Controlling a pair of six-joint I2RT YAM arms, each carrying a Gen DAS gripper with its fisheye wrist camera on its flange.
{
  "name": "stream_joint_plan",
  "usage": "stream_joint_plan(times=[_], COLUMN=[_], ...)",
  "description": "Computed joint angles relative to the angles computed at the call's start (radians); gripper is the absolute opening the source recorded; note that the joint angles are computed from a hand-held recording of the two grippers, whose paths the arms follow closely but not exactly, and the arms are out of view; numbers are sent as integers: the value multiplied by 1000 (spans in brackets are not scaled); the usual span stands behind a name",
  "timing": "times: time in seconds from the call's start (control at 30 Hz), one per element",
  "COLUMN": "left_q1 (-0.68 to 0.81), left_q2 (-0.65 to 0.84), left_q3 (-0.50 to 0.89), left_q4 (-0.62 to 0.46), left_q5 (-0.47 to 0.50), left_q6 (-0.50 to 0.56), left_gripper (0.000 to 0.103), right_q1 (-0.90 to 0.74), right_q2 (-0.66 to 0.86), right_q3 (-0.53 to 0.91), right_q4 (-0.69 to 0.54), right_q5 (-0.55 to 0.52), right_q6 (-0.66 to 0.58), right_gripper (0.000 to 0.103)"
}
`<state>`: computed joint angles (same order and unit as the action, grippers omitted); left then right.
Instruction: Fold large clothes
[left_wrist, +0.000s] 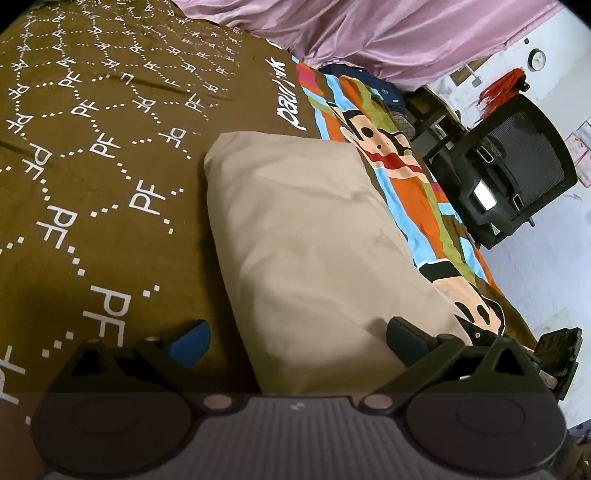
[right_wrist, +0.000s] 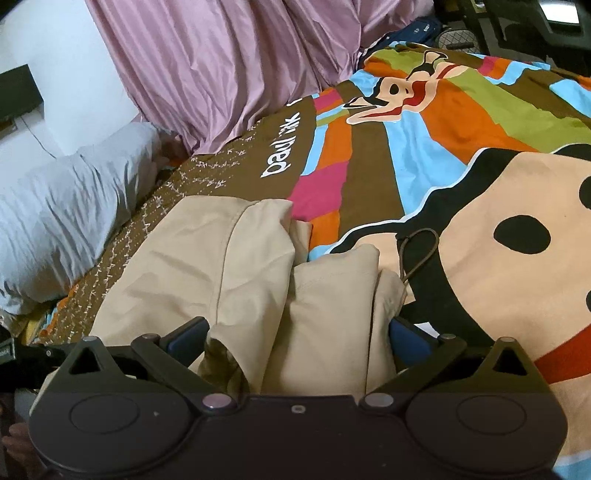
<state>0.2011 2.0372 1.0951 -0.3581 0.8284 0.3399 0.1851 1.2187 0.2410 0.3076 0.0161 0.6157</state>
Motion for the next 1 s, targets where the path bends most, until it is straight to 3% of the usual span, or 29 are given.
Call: stream_joint_plan(times=[0.2,0.33,0.5,0.6,0.67,0.8,0.9,1.0], left_q1=[-2,-8,-37,-65,-80,-131,-170,-205], left_q2=[4,10,56,18,-22,-139,-231,-316], left_q3=[-2,13,98,74,50,-37,-96,-145], left_q4=[3,-15,-139,-114,-98,-15,40,99], left_q5=[2,-5,24,-32,-74,-168,-215,-241], left_q6=[-13,-8,-13,-25,-29,-53,-43,-25], left_gripper=[103,103,89,80,74,61,54,49], right_q1=[21,80,136,120,115,152,150,194], right_q2=[22,45,56,36,20,-4,-81,-133], right_q3=[12,50,79,66,58,59,14,0], right_q4=[-8,-63,-109,-97,-87,-95,-45,-31], right_q5=[30,104,170,134,90,109,82,120], right_q6=[-26,-59,-82,-82,-93,-103,-108,-131], right_gripper=[102,102,87,72,49,31,25,21])
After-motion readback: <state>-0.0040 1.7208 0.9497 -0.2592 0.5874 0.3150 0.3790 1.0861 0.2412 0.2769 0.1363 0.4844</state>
